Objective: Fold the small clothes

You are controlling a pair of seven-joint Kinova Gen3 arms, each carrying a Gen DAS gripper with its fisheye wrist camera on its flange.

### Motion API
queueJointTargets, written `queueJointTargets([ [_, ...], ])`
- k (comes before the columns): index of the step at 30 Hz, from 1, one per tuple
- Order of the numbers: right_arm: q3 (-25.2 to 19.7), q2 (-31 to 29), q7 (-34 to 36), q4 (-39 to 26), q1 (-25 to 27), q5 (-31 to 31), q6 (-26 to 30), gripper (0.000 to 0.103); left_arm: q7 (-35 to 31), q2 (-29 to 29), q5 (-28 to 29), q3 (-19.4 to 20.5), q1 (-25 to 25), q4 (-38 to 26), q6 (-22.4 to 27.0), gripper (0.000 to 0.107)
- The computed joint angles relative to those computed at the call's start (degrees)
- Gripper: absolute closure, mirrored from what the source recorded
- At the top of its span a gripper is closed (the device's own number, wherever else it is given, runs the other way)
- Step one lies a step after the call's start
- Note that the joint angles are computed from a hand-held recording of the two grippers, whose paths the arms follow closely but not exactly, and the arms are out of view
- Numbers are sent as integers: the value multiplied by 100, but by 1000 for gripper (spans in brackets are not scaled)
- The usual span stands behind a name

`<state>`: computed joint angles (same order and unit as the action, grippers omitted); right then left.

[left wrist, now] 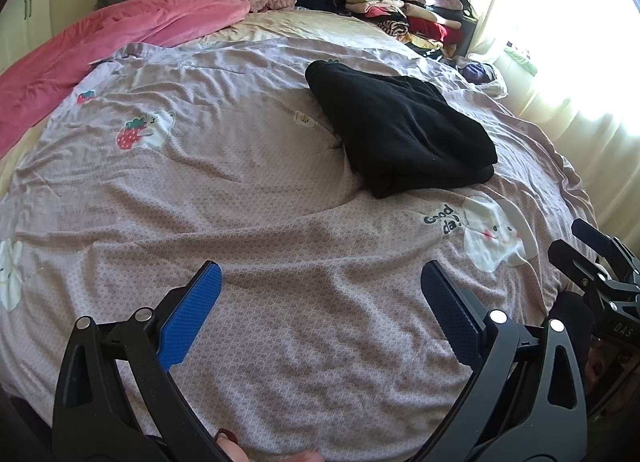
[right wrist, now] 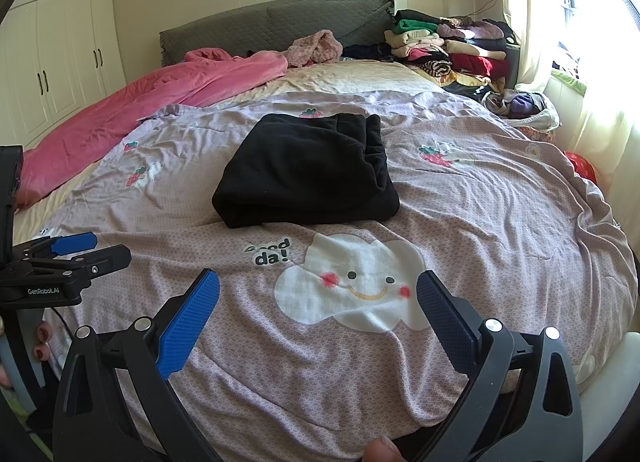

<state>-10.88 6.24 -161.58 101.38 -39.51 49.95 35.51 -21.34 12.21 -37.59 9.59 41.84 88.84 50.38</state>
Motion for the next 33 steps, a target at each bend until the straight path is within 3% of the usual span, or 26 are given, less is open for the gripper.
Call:
queueJointTargets([
  [16,-37,-61,-15,22,45,42,107,5,-122,73,217,-29,-67,-132,192,14],
  [21,-25,-305,-411,185,148,269,340,5,-160,209,292,-92,-80,-375,603,14],
  [28,-179,-1074,-1365,758,863,559,1100,5,173,-141,336,-258,-427,-172,647,14],
  [33,-45,-1601,-1517,1272,1703,212,1877,5,-137,-272,742,-464,-1355,-343,1186,14],
])
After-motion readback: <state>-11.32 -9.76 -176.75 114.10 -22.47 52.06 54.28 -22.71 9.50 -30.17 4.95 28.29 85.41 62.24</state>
